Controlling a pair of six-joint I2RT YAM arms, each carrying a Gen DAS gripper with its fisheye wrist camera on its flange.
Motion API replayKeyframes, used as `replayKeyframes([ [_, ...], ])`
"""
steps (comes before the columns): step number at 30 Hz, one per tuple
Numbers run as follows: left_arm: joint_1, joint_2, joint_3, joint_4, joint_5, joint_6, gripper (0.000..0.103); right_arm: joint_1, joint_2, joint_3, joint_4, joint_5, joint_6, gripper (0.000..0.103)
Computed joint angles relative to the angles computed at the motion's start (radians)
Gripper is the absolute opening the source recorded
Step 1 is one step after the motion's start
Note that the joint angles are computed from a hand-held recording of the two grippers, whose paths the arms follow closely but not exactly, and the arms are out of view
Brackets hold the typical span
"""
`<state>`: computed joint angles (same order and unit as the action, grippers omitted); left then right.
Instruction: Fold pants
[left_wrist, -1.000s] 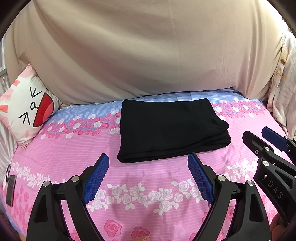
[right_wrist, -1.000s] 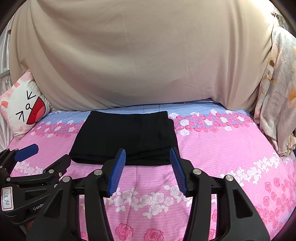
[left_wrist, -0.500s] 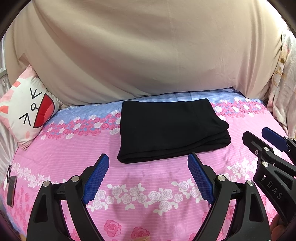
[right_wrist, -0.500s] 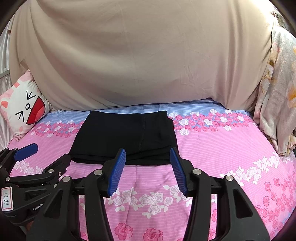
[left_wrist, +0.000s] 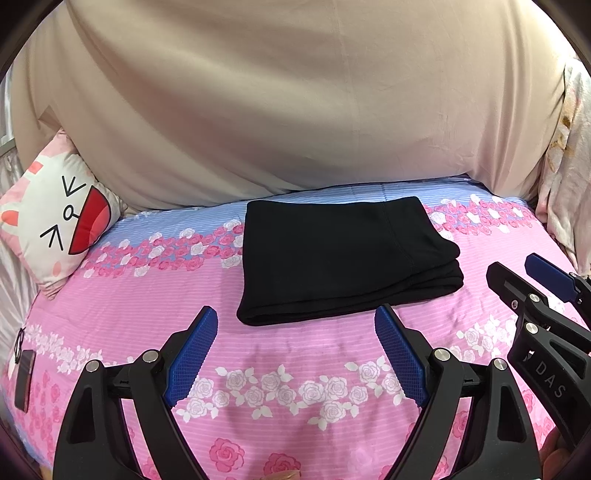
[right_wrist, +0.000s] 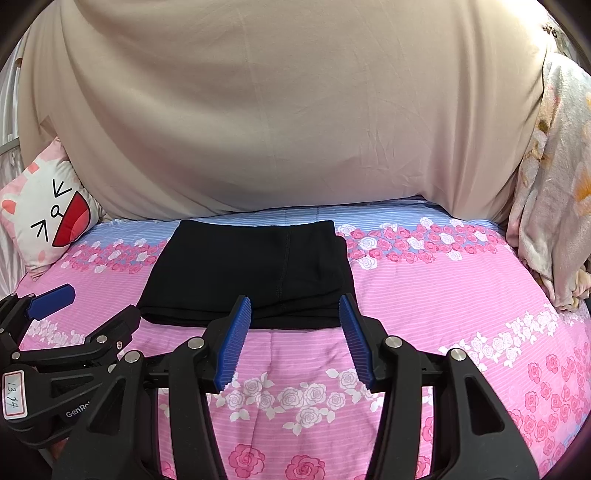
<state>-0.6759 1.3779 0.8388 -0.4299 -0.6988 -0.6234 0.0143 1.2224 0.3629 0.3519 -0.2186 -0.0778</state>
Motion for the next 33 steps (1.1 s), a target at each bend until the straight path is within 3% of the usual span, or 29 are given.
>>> replayKeyframes([
  [26,0.027,0.025,0.007,0.008,0.023,0.007,0.086,-0.030,0.062,0.026,0.018,-0.040,-0.031,0.049],
  [33,0.039,0.005,-0.023,0.054,0.046,0.031,0.086,-0.031,0.065,0.023,0.026,-0.038,-0.034,0.049],
])
